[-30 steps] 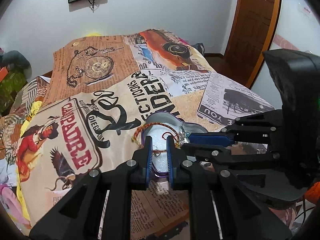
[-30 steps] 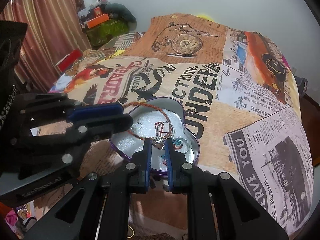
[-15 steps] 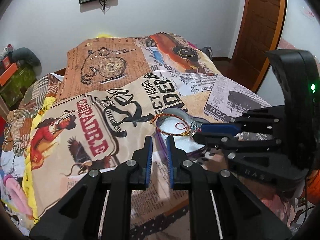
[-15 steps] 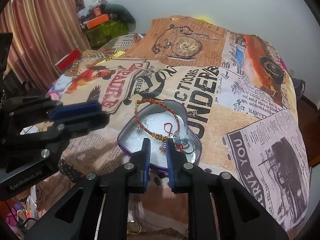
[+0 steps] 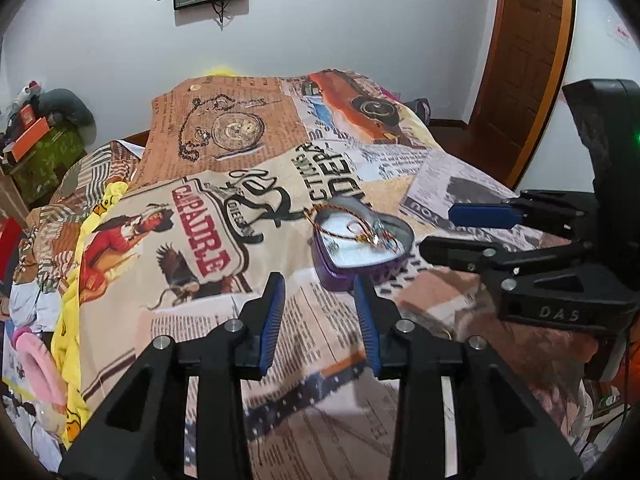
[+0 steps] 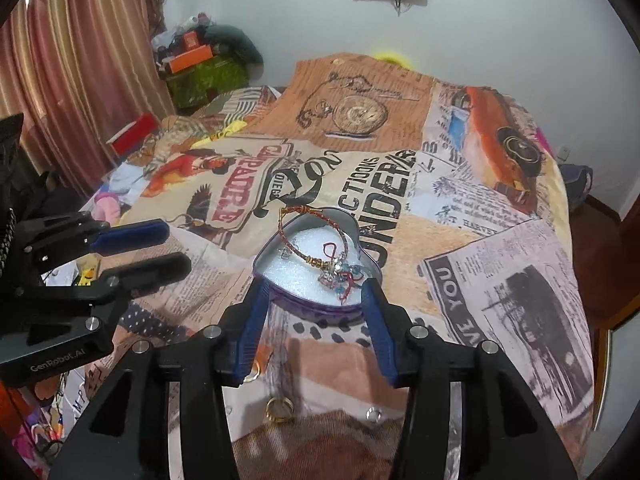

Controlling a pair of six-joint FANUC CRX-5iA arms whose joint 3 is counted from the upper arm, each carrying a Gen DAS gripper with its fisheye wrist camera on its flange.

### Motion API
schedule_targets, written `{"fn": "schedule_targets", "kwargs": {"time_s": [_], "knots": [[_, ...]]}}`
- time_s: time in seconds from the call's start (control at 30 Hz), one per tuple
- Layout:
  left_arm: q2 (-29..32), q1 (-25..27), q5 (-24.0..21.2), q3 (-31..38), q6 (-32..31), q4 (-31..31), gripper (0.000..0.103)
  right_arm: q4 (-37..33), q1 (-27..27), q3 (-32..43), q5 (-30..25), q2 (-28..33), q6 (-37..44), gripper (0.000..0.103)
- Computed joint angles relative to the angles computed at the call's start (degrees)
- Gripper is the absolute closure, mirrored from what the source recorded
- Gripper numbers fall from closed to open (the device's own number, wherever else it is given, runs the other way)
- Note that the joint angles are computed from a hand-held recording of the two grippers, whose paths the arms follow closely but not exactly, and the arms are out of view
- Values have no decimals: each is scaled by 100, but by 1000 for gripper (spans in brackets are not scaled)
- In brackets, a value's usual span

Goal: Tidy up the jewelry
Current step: 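Move both grippers back over the loose gold rings on the bed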

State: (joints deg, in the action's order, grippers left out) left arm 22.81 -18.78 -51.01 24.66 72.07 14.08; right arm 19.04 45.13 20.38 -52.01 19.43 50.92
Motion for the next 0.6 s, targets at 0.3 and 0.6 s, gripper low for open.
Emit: {"fn": "schedule_targets", "kwargs": {"time_s": [0.3, 0.6], "knots": [[-218, -39, -192, -492, 13, 58, 66, -365, 138, -430, -178, -310, -7, 59], [-174, -35, -441, -747, 79, 227, 66, -742, 241, -434, -448, -146, 305, 59]]}}
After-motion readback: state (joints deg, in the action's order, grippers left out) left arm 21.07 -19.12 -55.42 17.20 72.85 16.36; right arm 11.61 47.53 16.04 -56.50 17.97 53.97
